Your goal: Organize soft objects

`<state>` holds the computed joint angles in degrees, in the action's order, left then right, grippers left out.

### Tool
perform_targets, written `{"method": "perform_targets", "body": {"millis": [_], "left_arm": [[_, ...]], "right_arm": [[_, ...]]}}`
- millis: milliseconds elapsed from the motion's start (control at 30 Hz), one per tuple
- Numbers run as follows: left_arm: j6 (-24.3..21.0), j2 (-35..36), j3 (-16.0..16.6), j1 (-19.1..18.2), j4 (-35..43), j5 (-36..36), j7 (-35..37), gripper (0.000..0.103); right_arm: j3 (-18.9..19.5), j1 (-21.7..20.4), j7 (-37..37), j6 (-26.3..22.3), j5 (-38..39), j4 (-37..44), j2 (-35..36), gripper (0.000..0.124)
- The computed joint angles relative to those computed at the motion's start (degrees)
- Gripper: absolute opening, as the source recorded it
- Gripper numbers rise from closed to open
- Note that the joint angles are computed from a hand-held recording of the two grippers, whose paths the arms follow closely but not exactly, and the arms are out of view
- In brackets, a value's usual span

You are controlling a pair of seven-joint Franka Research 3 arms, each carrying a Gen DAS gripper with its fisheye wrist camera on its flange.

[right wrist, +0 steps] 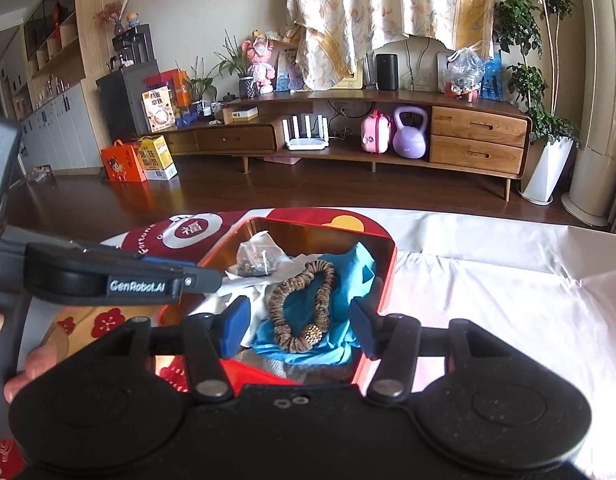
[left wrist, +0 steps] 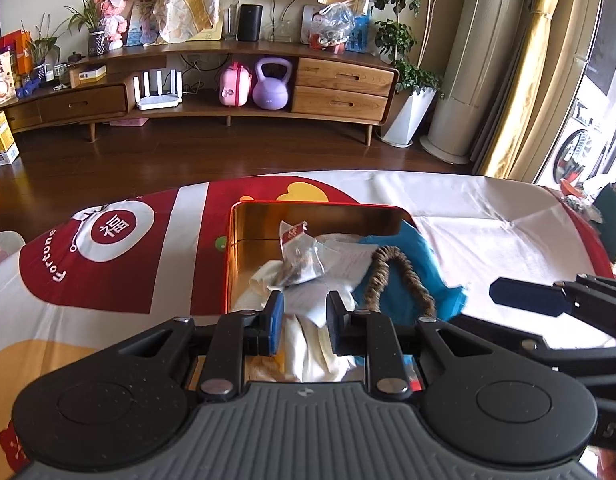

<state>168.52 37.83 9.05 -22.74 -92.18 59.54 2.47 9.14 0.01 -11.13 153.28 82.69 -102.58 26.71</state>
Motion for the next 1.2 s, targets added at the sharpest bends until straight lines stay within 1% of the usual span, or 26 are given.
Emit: {"method": "perform_targets", "body": {"millis": [100, 233, 333, 433, 533, 667, 700, 733, 767, 800, 867, 1000, 1067, 1133, 1167, 1200], "left_arm": [[0.8, -2.4, 1.9, -2.1, -2.8, 3.3, -4.0, 0.022], [0.7, -5.9, 2.2, -3.5, -6.2, 9.6, -10.2, 0.022], [0.0, -8.5, 1.5, -3.7, -8.4, 14.0, -14.1, 0.022], [-1.6, -11.1, 0.3, -4.1, -10.6, 18.4, -17.8, 0.022], [-3.8, -13.7, -1.1, -4.3, -13.0, 22.6, -21.4, 0.022], [-7.2, -17.1, -3.7, -4.0, -16.3, 26.5, -23.8, 0.024], [-7.8, -17.8, -4.4, -3.9, -17.0, 27.5, -24.8, 0.031], [-8.4, -18.5, -5.1, -3.6, -17.8, 28.4, -25.7, 0.045], [-9.0, -19.2, -5.8, -3.4, -18.6, 29.4, -26.7, 0.055], [-9.8, -20.1, -6.4, -3.3, -19.5, 31.4, -28.9, 0.068], [-11.2, -21.4, -7.9, -2.8, -20.9, 33.5, -31.4, 0.069], [-13.1, -23.2, -11.1, -1.1, -23.0, 33.9, -32.1, 0.069], [-15.3, -24.3, -12.9, -0.8, -24.3, 34.5, -32.7, 0.073], [-16.9, -25.2, -14.5, -0.1, -25.4, 36.1, -34.3, 0.078], [-17.6, -25.8, -15.3, 0.2, -26.1, 36.6, -35.2, 0.079], [-18.2, -26.2, -16.1, 0.6, -26.7, 37.0, -35.9, 0.079]], "right_arm": [[-0.1, -0.3, -0.3, -0.7, 0.6, -1.8, -2.0, 0.056], [-0.9, -0.3, -1.4, -1.9, 2.5, -4.8, -4.9, 0.058], [-1.8, 0.0, -3.3, -2.6, 4.7, -7.5, -7.5, 0.061], [-3.1, 0.4, -3.9, -4.2, 6.0, -10.1, -9.9, 0.063], [-4.3, 0.9, -4.8, -4.9, 7.3, -12.6, -12.2, 0.063], [-5.9, 1.5, -5.7, -5.9, 8.3, -15.7, -15.1, 0.065], [-6.2, 1.7, -5.9, -6.2, 8.7, -16.6, -15.8, 0.066], [-6.5, 1.9, -6.2, -6.3, 9.1, -17.4, -16.5, 0.067], [-6.8, 2.0, -6.5, -6.7, 9.3, -18.2, -17.3, 0.068], [-7.2, 2.1, -6.8, -7.1, 9.5, -19.0, -18.0, 0.069], [-7.8, 2.4, -7.8, -7.5, 10.3, -20.7, -19.6, 0.072], [-8.9, 2.7, -10.7, -8.4, 12.4, -23.6, -22.2, 0.079], [-9.5, 2.9, -11.9, -8.9, 13.3, -24.8, -23.2, 0.083], [-10.0, 2.8, -12.3, -9.5, 13.9, -25.8, -24.0, 0.086], [-10.3, 2.8, -12.5, -10.1, 14.1, -26.3, -24.4, 0.090], [-10.6, 2.7, -12.7, -10.6, 14.2, -26.8, -24.7, 0.092]]}}
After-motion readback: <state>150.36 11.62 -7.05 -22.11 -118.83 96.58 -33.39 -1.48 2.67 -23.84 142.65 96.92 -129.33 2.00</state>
